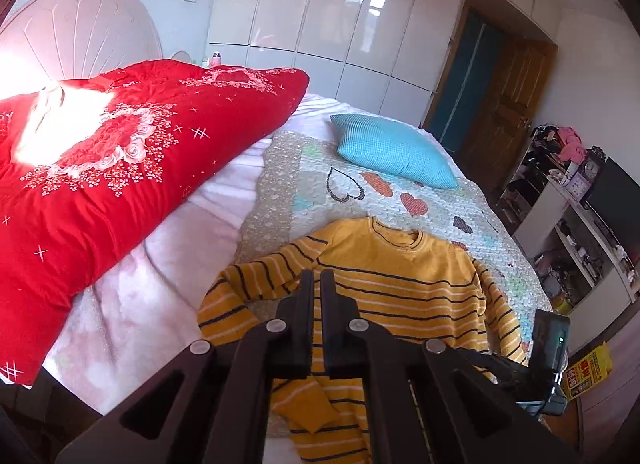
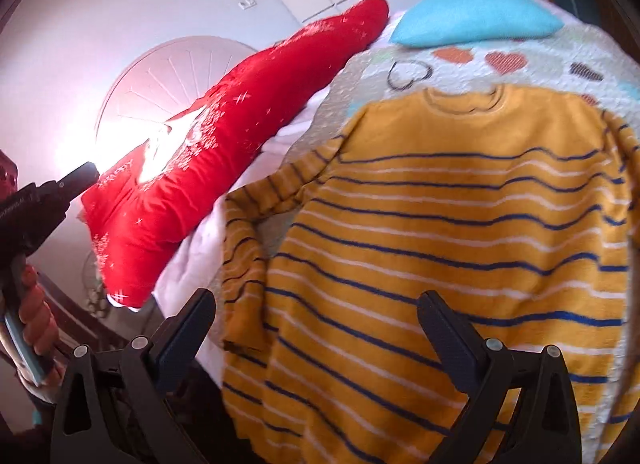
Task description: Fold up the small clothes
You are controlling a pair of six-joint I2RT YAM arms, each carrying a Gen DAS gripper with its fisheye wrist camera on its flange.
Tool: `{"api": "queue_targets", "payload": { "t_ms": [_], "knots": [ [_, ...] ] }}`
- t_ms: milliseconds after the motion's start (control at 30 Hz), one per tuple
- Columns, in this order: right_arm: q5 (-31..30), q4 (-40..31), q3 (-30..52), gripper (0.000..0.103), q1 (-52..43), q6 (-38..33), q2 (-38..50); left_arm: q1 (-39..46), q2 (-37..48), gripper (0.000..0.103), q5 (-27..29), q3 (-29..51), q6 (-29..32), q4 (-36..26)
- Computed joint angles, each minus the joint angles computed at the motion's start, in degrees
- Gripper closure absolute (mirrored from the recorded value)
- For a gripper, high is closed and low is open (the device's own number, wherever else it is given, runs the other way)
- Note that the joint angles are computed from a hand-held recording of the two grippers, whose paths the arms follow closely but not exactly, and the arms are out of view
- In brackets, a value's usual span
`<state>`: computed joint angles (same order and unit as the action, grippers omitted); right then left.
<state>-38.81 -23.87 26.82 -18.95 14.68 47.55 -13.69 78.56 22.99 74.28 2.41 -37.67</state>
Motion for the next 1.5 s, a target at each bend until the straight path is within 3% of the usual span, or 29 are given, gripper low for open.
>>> {"api": "queue_targets", "payload": {
  "t_ms": [100, 167, 233, 333, 367, 400, 433, 567, 667, 767, 833, 933, 1000, 1067, 1100, 1167, 1200, 1333, 1433, 1500],
  "knots": [
    [5.8, 7.9, 0.6, 0.000, 14.0, 7.4, 7.1, 3.7, -2.5, 0.097, 0.1, -4.1, 1.7, 1.8],
    [9.7, 11.0, 2.8, 0.000, 21.5, 9.4, 12.9, 7.0, -3.3, 0.087, 2.1, -7.2, 3.7, 2.7],
    [11.0, 13.3, 5.3, 0.002, 25.8, 9.9, 20.4, 9.8, -4.2, 0.069, 2.4, -10.8, 5.2, 4.3],
    [19.6, 13.9, 10.8, 0.007, 33.6, 9.2, 31.0, 13.4, -4.3, 0.066, 1.4, -15.0, 7.6, 6.5],
    [23.2, 11.8, 13.6, 0.029, 36.2, 8.5, 34.4, 14.7, -3.8, 0.066, 1.5, -15.8, 8.3, 6.7],
    [24.2, 10.9, 15.9, 0.076, 37.1, 6.9, 38.7, 16.0, -3.1, 0.066, 2.0, -16.3, 9.2, 6.6],
    [24.4, 8.3, 18.1, 0.086, 38.1, 6.1, 40.2, 16.9, -2.7, 0.066, 2.2, -16.6, 9.7, 6.4],
    [25.9, 4.5, 19.0, 0.091, 39.0, 3.1, 32.8, 18.7, -1.6, 0.066, 2.4, -18.1, 11.1, 7.2],
    [26.5, -1.3, 19.6, 0.091, 34.2, 0.6, 23.3, 17.6, -1.0, 0.065, 1.7, -18.5, 10.0, 8.0],
    [26.2, -8.9, 20.3, 0.091, 22.3, -5.4, 15.3, 15.8, -1.2, 0.063, 2.3, -19.2, 8.9, 9.0],
    [28.1, -12.6, 20.5, 0.091, 13.0, -10.1, 13.5, 14.1, -1.9, 0.053, 2.3, -20.2, 8.2, 9.8],
    [33.5, -13.6, 19.6, 0.090, -2.5, -17.9, 15.9, 10.8, -2.2, 0.050, 1.0, -21.5, 7.4, 11.0],
    [39.6, -13.2, 20.8, 0.078, -9.7, -20.9, 21.8, 8.7, -1.0, 0.050, 0.5, -21.8, 6.4, 11.6],
    [36.7, -14.4, 22.5, 0.076, -16.8, -23.9, 24.0, 6.6, 0.5, 0.050, -0.4, -21.7, 5.1, 12.1],
    [33.1, -15.1, 23.0, 0.062, -18.4, -24.5, 23.2, 5.7, 1.2, 0.050, -0.6, -21.7, 4.5, 12.5],
    [29.8, -14.0, 23.2, 0.036, -14.6, -21.7, 21.3, 4.0, 2.4, 0.050, -0.8, -22.0, 3.4, 13.6],
    [28.8, -12.9, 23.8, 0.032, -11.0, -19.3, 21.7, 3.2, 2.9, 0.050, -1.0, -22.3, 2.7, 14.2],
    [22.1, -7.4, 30.1, 0.032, 2.5, -9.6, 33.5, -0.1, 4.6, 0.047, -1.5, -24.5, -0.6, 18.1],
    [23.6, -2.9, 38.6, 0.032, 9.8, -5.6, 46.9, -3.0, 6.7, 0.046, -1.1, -26.2, -3.9, 22.1],
    [23.5, -4.0, 47.6, 0.032, 12.2, -3.6, 57.2, -5.1, 8.4, 0.046, -0.2, -27.3, -4.8, 24.8]
  ]
}}
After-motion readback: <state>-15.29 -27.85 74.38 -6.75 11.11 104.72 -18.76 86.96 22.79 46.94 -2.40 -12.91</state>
